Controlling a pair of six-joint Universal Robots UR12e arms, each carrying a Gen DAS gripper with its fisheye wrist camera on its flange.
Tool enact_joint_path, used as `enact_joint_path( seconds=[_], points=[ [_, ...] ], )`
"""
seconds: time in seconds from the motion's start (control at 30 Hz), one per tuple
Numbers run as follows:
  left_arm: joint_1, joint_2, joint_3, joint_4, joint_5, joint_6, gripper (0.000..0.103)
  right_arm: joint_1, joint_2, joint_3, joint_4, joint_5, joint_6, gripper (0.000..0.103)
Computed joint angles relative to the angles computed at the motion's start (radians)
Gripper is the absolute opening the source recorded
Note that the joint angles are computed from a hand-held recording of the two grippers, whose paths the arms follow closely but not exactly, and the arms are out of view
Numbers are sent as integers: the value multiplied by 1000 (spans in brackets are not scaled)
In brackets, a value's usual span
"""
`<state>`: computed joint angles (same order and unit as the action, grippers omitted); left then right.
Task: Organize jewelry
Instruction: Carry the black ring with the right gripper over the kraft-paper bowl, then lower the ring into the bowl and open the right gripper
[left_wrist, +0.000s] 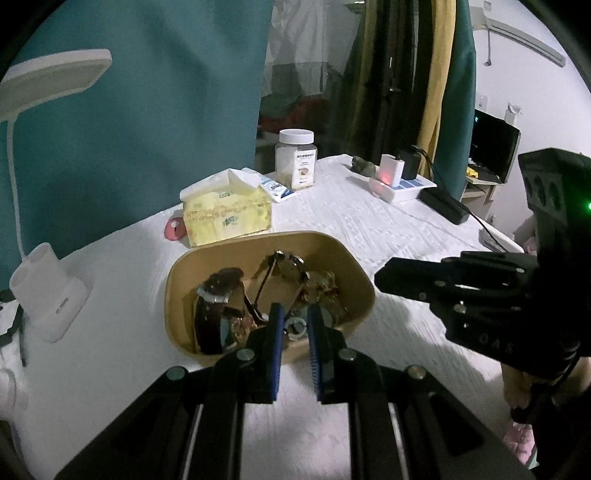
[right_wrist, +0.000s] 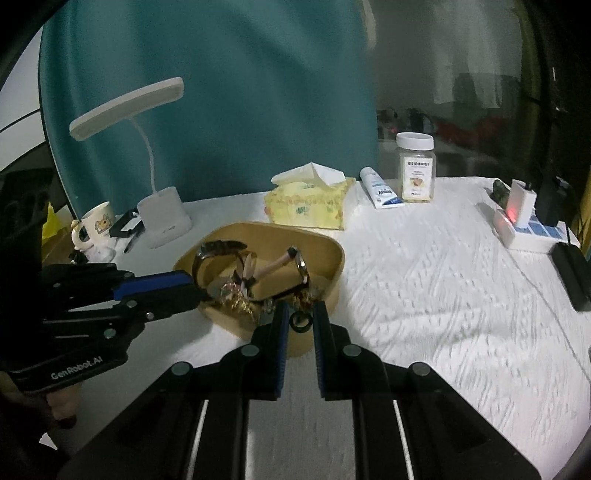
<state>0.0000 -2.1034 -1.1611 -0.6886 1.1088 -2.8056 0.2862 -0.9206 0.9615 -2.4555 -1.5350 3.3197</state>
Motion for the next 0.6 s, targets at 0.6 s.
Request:
enact_joint_path(
  seconds=[0.6],
  points=[
    [11, -40, 59, -68, -40, -44, 28, -6, 71, -111, 69, 21, 3, 12]
  ],
)
